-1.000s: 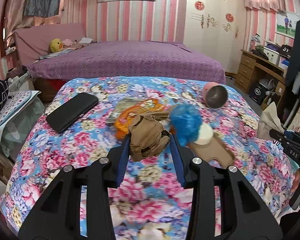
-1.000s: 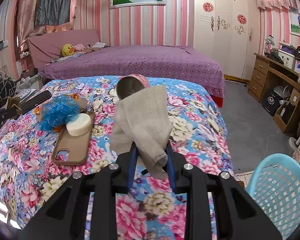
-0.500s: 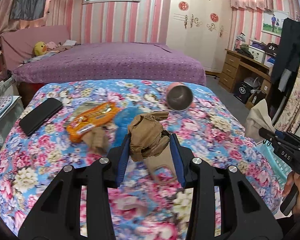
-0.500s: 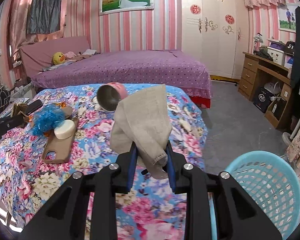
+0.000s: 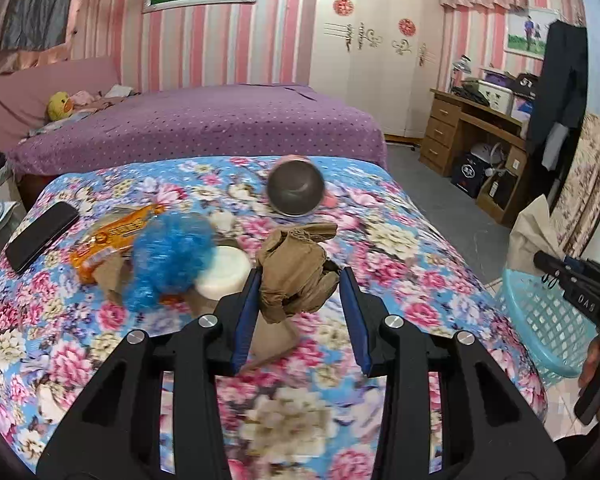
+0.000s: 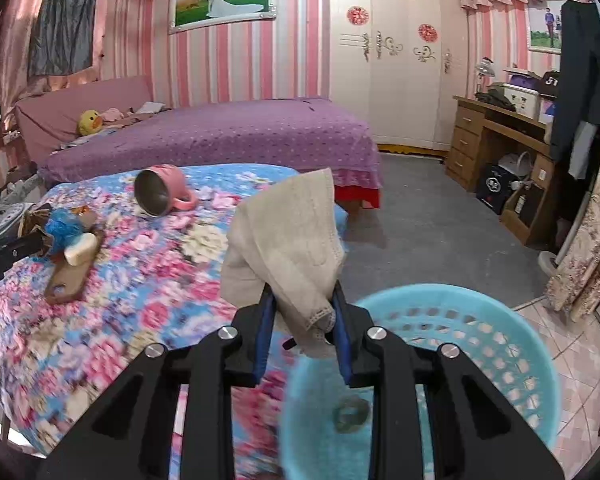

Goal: Collect trash
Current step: 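Carry both items over the blue basket and open the left tool, then open the right tool to drop the beige cloth into the basket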

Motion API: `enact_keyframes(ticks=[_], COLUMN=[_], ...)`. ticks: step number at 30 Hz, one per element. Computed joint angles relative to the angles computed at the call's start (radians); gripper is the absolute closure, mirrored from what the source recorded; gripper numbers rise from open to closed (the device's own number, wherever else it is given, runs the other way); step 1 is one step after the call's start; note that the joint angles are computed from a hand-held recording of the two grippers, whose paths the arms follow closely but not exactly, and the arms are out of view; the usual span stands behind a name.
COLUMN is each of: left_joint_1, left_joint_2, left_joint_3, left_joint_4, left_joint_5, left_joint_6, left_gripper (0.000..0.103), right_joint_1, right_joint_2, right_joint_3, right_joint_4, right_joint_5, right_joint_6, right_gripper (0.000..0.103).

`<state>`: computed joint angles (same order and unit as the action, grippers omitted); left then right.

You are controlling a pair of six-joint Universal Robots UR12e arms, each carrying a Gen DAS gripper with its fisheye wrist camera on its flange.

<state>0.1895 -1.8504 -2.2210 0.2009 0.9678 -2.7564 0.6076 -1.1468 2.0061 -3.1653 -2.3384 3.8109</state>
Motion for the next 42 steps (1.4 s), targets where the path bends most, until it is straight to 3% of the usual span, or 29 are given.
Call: enact_keyframes(ticks=[6, 9, 15, 24, 30, 32, 34, 39, 42], left_joint_1=[-0.047, -0.070, -0.151, -0.273, -0.344, -0.360, -0.362, -0.345, -0.319], left_joint_2=[0.009, 0.011, 0.014, 0.013, -0.004, -0.009, -0.005, -0.006, -0.007], left_joint_3=[-0.025, -0.021, -0.034, -0.055, -0.051, -0.044, -0.037, -0.043, -0.042], left_joint_4=[0.032, 0.005, 0.018, -0.004, 0.004, 0.003, -0.023, 0.063, 0.093], left_joint_5=[-0.009, -0.029, -0.019, -0.031, 0.011, 0.040, 0.038, 0.065, 0.069], left_joint_6=[-0.008, -0.038, -0.041, 0.019, 0.039, 0.037, 0.029, 0.015, -0.012], left_gripper=[0.064, 0.064, 0.064, 0.064, 0.063, 0.055, 0.033, 0.015, 0.011], right_joint_1=[-0.016, -0.030, -0.052, -0.056, -0.060, -0.061, -0.062, -0.062, -0.060], right_joint_2=[-0.064, -0.101, -0.143, -0.193, -0.192, -0.189, -0.186, -0.179, -0.175], right_joint_3=[0.094, 0.146, 0.224, 0.298, 0.311, 0.312, 0.315, 0.312, 0.311], right_joint_4=[0.010, 0.043, 0.084, 0.085, 0.068, 0.056, 0.041, 0.028, 0.022], right_joint_5=[-0.027, -0.041, -0.058, -0.081, -0.072, -0.072, -0.069, -0.065, -0.074], right_joint_6=[0.050, 0.109, 0.203, 0.286, 0.286, 0.284, 0.283, 0.282, 0.286], right_gripper=[0.076, 0.076, 0.076, 0.076, 0.076, 0.076, 0.076, 0.076, 0.075])
